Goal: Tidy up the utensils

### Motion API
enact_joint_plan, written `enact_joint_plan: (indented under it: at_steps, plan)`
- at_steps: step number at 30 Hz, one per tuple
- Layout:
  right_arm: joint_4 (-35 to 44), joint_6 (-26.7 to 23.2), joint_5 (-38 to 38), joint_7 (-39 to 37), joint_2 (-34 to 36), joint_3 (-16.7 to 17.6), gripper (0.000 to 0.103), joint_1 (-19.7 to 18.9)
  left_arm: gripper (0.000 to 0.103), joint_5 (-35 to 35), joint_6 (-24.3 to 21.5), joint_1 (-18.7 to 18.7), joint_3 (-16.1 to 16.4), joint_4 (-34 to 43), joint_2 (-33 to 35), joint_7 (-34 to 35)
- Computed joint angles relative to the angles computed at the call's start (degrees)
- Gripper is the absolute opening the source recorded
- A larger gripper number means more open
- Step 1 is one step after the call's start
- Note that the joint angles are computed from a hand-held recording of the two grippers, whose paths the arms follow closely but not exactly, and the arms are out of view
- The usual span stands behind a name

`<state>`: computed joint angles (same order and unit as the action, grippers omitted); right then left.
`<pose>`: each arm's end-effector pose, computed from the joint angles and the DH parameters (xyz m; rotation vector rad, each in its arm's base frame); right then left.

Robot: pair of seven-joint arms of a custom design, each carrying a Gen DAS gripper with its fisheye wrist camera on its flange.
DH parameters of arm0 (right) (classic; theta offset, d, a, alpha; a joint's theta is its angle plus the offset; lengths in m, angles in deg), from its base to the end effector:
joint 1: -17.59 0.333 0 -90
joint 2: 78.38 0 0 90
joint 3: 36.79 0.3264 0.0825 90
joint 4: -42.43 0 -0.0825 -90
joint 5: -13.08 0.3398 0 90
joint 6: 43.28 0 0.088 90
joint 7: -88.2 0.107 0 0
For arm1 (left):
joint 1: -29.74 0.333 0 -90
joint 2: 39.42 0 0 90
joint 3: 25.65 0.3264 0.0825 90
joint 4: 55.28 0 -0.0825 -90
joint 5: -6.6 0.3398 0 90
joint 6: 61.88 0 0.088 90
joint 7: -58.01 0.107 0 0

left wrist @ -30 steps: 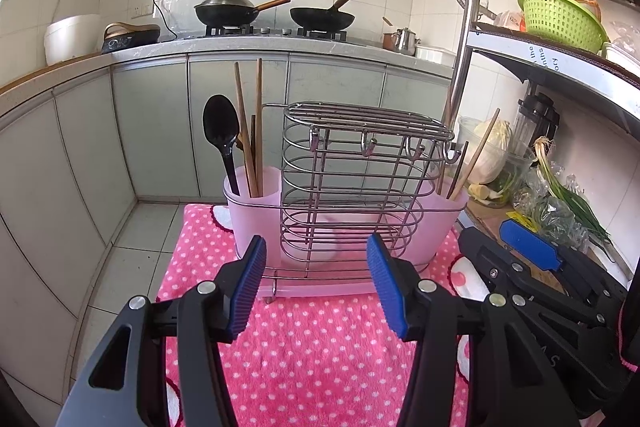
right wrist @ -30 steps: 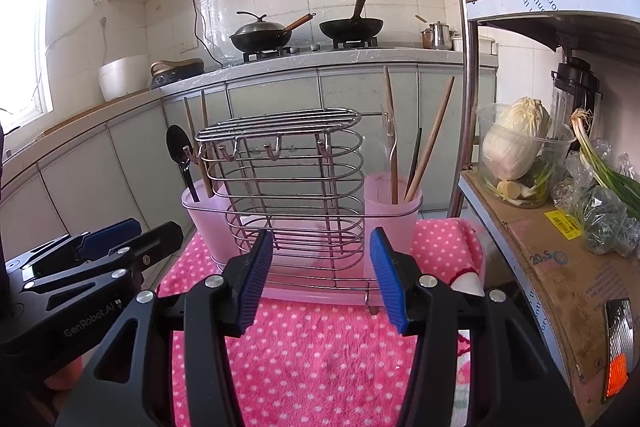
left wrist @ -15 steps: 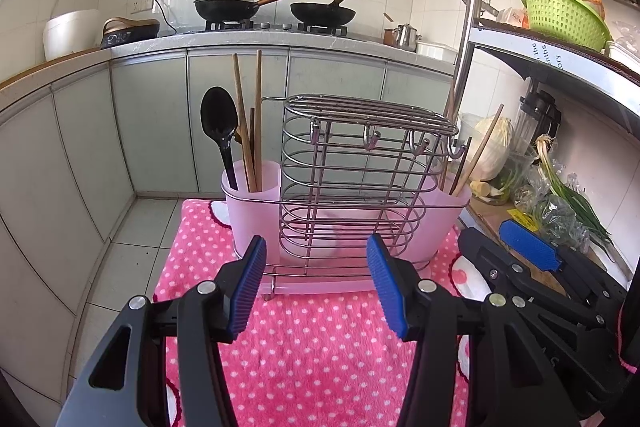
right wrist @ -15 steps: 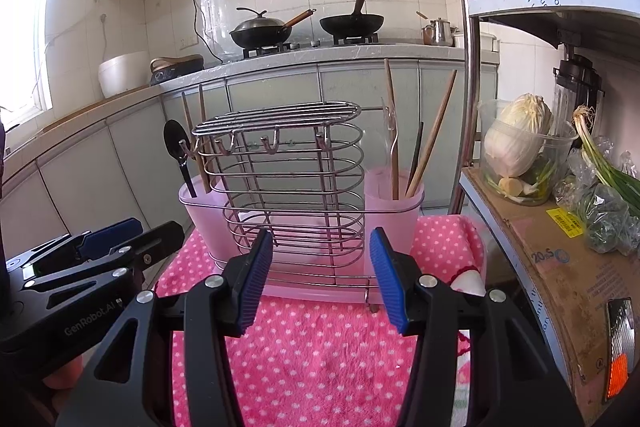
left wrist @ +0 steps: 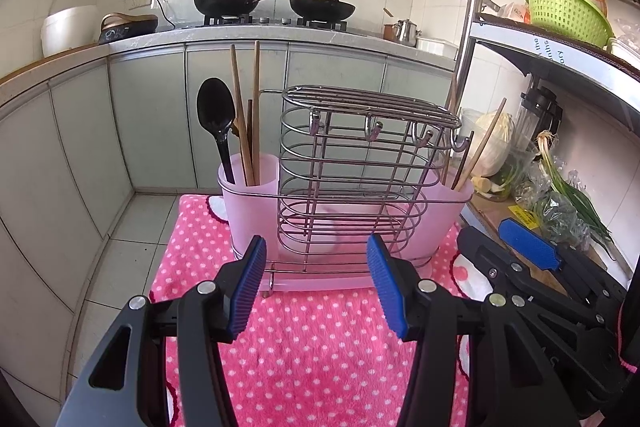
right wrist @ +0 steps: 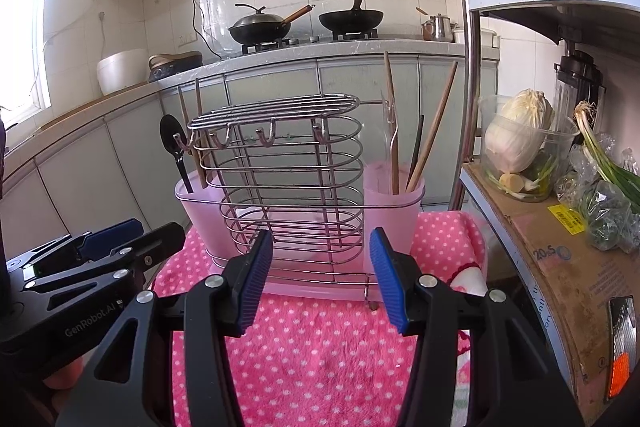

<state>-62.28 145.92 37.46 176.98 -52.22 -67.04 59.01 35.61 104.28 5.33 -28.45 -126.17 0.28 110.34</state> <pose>0.6366 0.1462 0.4836 -1.4824 1.5827 -0.8560 0.6640 -0.3588 0.4955 -1.4938 1.8639 -1.1129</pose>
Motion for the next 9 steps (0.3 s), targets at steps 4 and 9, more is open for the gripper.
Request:
enact_joint_plan:
  at_steps: [4,9]
  plan:
    - [0.2,-0.4,0.0,0.2,0.4,-0.7,0.051,0.4,0.052,-1.0,-1.8,0.5,-0.8,1.8,1.0,1.2]
    - [0.3,-2.6,-0.5,2.0,0.9,-2.6,0.051,0.2,0.052,-4.5,-5.6,3.2,-2.9,5.0,3.4,4.5]
